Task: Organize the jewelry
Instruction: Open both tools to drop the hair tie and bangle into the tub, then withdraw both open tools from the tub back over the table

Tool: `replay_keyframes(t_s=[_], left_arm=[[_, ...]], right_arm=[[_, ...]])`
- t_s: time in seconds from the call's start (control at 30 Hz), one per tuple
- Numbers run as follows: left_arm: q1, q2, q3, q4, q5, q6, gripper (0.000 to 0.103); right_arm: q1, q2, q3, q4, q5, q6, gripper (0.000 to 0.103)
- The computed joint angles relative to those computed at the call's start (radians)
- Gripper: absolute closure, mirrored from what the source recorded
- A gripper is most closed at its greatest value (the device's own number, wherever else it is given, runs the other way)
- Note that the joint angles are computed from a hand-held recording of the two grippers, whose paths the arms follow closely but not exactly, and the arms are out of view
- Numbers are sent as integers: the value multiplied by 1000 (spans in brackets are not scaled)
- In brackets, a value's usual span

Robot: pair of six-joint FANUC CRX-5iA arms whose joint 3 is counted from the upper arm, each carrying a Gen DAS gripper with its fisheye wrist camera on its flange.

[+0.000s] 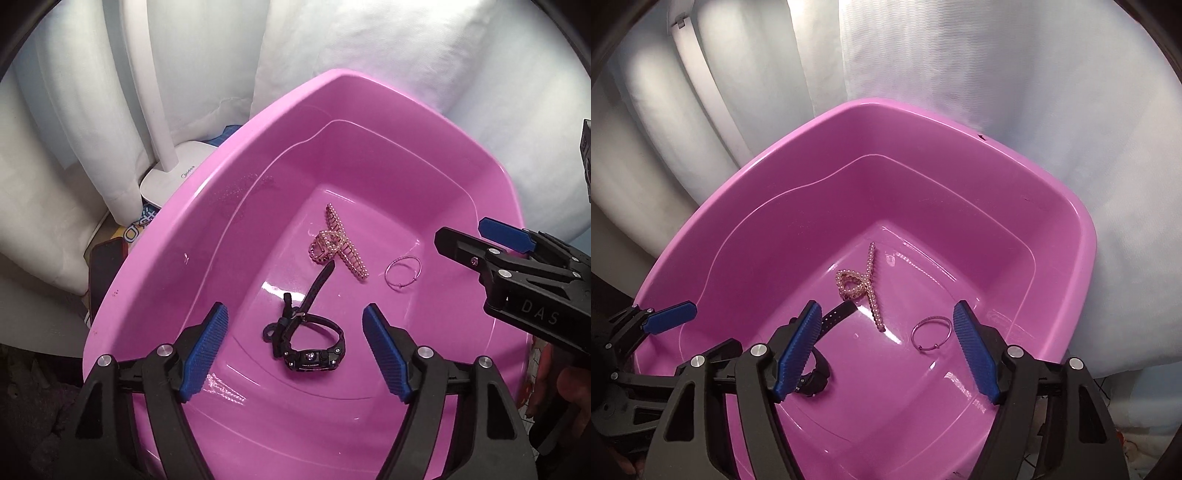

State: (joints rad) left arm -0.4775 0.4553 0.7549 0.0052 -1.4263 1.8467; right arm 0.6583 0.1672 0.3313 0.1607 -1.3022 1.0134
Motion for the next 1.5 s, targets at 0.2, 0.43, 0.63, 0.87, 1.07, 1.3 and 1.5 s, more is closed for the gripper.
replay_keyframes(t_s=[0.2,0.43,0.63,0.87,1.07,1.3,1.5], left_arm=[[-3,8,16,-8,-19,10,29],[-12,-5,10,-28,-11,16,29],[-15,-16,4,-35,-5,21,29],[-23,-30,6,-54,-5,34,29],[-33,-47,7,-73,-4,44,29],[-60,-78,-9,-106,11,62,29],[-97,-107,-25,-141,23,90,29]], right_arm=[[-4,-1,3,-5,-5,9,33],[-9,-1,9,-6,-4,19,33],[-9,-4,10,-6,-1,22,33],[0,-29,-5,3,10,16,33],[17,-63,-31,22,21,1,33],[44,-133,-99,61,52,-52,33],[70,-227,-191,81,86,-116,33]])
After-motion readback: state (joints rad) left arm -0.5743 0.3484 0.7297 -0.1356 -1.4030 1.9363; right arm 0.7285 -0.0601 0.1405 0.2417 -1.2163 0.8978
